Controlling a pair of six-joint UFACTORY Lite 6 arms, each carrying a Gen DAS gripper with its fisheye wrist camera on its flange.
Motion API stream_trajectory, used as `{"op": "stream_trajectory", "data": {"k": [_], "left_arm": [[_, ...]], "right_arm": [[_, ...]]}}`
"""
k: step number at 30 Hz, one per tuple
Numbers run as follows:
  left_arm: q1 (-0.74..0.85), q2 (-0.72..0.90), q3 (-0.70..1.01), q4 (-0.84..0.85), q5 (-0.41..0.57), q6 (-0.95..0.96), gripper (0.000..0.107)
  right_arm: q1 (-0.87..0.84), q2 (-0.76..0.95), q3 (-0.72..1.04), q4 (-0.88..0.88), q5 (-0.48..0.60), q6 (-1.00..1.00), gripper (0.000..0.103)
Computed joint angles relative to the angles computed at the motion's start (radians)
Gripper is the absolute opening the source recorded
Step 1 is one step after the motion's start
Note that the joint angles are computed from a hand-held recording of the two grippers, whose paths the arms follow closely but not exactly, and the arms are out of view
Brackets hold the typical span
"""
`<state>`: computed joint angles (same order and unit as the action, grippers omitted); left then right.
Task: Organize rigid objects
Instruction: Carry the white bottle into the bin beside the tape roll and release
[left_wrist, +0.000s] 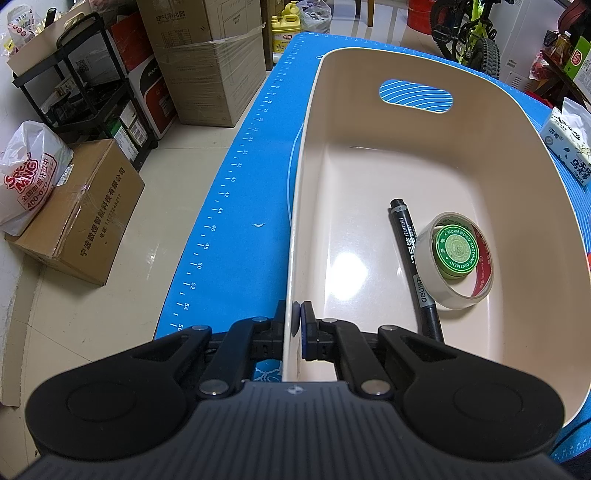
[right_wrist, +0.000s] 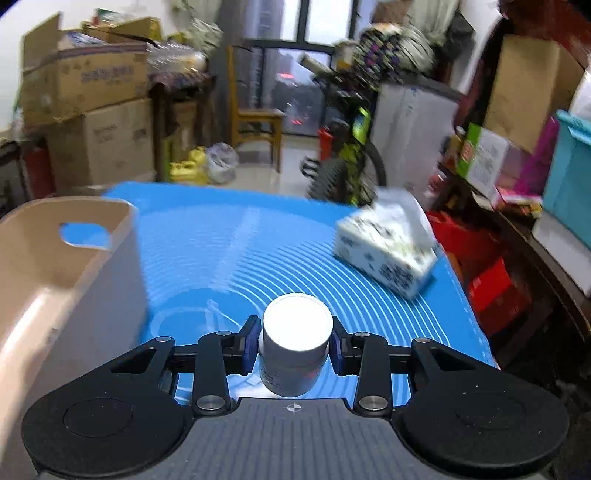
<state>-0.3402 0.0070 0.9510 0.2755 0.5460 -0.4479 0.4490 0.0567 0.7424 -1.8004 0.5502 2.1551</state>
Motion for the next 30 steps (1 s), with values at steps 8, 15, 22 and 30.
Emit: {"op": "stream_trajectory", "data": {"k": [8,15,22,30], "left_arm": [[0.006,-0.004,-0.002,-0.003,0.002,0.009,0.008],[0.008,-0.005,-0.003,-0.004,0.001,0.013,0.008],[0.005,-0.004,0.000,-0.003,0.002,0.010,0.007],[0.002,-0.003,0.000,0.000,0.002,0.004,0.007]], "right_arm": [[0.161,-0.014,0.140,0.110,-0.009,-0.134,0.045],[0.264,0.111,0.281,0.166,-0.029,-0.153,0.045],[0.319,0.251,0.412,0.310,-0.091,-0.294,0.045],[0.351,0.390,0.570,0.684,-0.092,-0.675,0.045]]}}
